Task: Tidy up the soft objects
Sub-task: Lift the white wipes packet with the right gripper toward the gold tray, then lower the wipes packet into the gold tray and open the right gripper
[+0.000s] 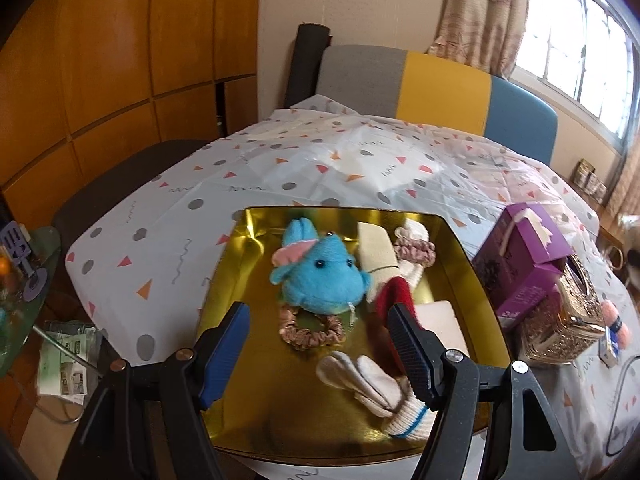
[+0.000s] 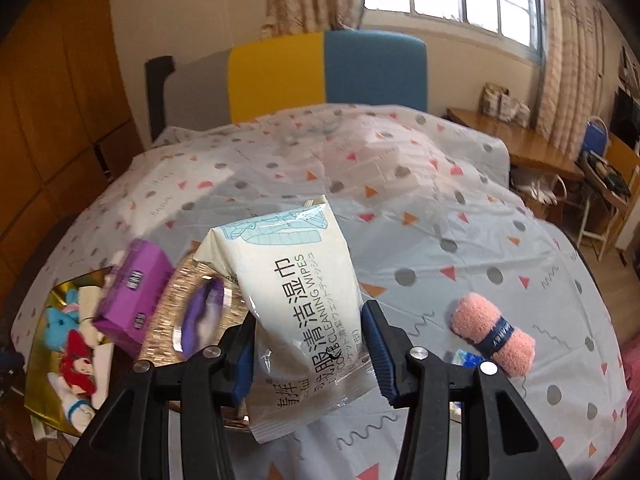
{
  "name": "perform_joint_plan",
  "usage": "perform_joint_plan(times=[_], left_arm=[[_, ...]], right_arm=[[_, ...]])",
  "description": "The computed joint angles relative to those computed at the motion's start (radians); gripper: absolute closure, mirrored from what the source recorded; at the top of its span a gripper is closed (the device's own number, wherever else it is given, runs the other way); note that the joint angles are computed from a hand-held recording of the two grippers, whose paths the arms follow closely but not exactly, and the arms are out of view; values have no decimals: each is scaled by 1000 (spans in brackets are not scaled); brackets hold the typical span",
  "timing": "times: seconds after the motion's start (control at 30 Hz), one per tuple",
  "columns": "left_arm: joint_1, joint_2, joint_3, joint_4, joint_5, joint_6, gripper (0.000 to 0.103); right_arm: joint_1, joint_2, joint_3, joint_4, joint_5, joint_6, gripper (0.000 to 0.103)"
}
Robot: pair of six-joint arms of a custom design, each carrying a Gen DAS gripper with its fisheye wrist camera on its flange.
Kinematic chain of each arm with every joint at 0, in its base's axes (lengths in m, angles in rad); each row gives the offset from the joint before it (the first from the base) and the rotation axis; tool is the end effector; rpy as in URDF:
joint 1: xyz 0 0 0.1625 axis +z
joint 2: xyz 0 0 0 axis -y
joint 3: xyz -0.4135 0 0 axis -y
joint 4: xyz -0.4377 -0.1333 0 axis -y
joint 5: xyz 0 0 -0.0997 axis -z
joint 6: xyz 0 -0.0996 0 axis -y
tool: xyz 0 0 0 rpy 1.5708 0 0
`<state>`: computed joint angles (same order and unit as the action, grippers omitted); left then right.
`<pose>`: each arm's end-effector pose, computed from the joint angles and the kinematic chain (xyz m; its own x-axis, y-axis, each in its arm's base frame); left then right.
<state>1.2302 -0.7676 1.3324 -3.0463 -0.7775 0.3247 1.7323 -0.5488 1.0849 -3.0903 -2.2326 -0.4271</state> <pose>-0.0692 -0.8068 0.2513 -0.7395 -0.0964 -0.6662 0.4651 0.6423 -0.6092 0.2078 -0.8271 0.1941 -0.7466 0.1175 0.6548 -0.4377 0.6544 -0.6165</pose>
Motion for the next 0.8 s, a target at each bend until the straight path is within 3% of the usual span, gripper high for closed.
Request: perform_joint_plan(times=[0.27,0.43,0.63,0.8], left_arm=[[3,-2,-1,-35,19,16,31],[7,-2,-2,-50,27,18,31],[13,-3,-3,-65,35,15,31],[25,-13,-4,-54,38,-22,31]], right_arm=[[78,55,-33,16,116,-173,55],[107,91,-49,142,186,-216,55],[113,195,-174,404,211,-192,55],[107,392,-467,618,183,-113,55]])
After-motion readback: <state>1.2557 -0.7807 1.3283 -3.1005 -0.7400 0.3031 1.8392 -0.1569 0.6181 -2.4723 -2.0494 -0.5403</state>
